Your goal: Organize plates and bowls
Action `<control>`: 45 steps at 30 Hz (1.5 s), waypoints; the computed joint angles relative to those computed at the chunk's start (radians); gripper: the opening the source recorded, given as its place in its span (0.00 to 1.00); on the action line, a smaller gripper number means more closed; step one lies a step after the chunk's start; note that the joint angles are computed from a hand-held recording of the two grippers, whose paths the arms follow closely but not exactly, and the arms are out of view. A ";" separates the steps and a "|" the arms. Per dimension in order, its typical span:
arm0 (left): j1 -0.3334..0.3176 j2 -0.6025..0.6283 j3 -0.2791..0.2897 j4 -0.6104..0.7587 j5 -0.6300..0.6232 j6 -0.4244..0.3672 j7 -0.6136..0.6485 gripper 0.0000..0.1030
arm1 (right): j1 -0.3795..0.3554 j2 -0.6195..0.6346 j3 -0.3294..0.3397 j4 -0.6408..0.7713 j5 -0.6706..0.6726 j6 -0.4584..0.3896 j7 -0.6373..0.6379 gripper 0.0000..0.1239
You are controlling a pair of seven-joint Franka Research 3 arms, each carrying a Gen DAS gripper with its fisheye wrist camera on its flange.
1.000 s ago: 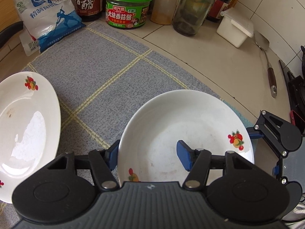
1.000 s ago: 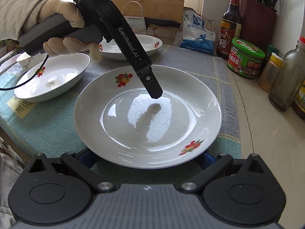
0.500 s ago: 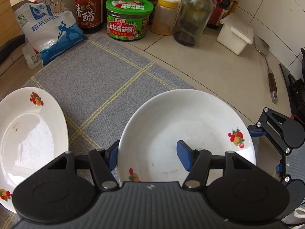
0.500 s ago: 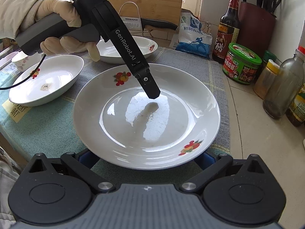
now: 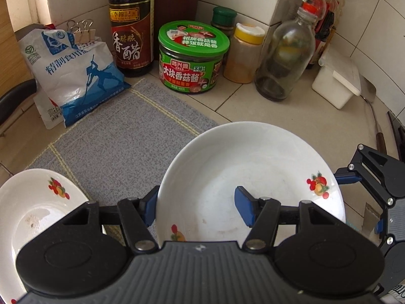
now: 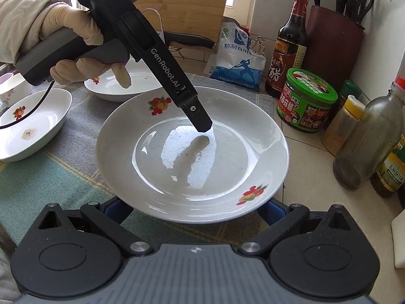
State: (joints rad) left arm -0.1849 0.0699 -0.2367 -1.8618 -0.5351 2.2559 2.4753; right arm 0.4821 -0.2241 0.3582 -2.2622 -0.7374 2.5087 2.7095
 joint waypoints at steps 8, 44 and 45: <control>-0.002 0.070 -0.023 0.061 0.012 0.031 -0.031 0.59 | -0.028 0.001 -0.025 -0.019 0.002 0.032 -0.036 0.83; -0.002 -0.214 0.073 -0.172 -0.115 0.097 0.093 0.83 | 0.051 0.031 0.024 0.087 0.024 -0.179 0.147 0.83; -0.006 -0.244 0.091 -0.194 -0.129 0.085 0.105 0.83 | 0.059 0.038 0.027 0.100 0.022 -0.191 0.156 0.83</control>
State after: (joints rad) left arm -0.1913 -0.1738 -0.1460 -2.0560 -0.6645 2.3405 2.5801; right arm 0.5415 -0.1865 0.3851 -2.1622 -0.7152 2.3172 2.8655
